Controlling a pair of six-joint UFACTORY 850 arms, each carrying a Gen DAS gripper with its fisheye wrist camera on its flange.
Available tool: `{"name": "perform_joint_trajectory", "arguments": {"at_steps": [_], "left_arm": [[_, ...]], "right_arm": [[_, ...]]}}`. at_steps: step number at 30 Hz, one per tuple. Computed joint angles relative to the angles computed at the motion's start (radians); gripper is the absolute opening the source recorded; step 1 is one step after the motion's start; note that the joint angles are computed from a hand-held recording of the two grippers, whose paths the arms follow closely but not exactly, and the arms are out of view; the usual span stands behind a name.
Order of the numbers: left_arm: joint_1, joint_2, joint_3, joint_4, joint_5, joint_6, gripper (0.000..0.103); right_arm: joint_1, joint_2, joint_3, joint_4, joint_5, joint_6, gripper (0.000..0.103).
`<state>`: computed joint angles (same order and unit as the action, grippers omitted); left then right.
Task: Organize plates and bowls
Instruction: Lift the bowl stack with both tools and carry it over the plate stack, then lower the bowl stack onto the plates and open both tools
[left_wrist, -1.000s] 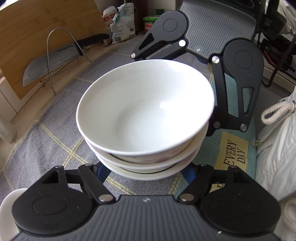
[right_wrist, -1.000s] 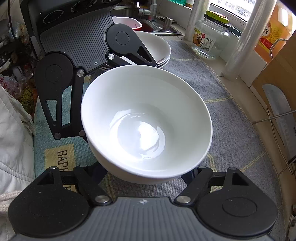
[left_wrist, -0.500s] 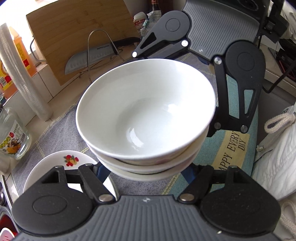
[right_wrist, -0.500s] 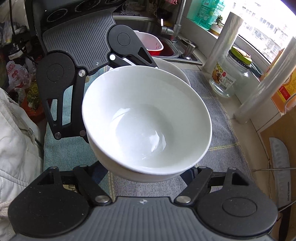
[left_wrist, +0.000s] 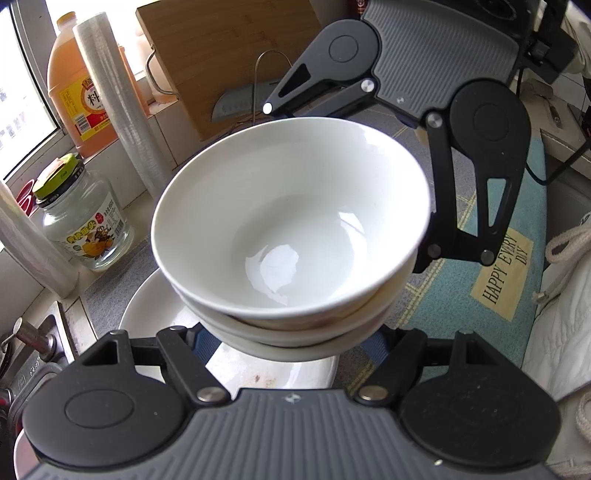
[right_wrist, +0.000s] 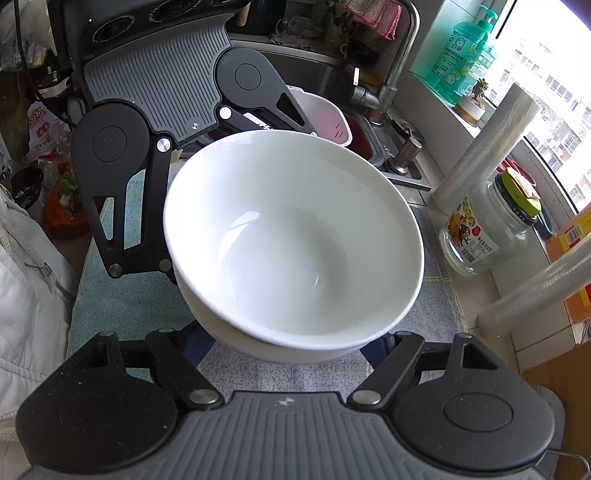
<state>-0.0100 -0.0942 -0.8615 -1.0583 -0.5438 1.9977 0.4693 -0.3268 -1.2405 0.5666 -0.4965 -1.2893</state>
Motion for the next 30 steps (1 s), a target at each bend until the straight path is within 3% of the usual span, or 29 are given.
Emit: {"name": "perform_joint_trajectory", "arguments": {"at_steps": [10,30], "left_arm": [[0.042,-0.068,-0.046,-0.013,0.014,0.017,0.077],[0.064,-0.114,-0.071,0.033,0.027,-0.044,0.077]], "right_arm": [[0.019,-0.114,-0.123,-0.024,-0.023,0.008,0.084],[0.018,-0.195,-0.193,0.002,-0.066,-0.016,0.084]]}}
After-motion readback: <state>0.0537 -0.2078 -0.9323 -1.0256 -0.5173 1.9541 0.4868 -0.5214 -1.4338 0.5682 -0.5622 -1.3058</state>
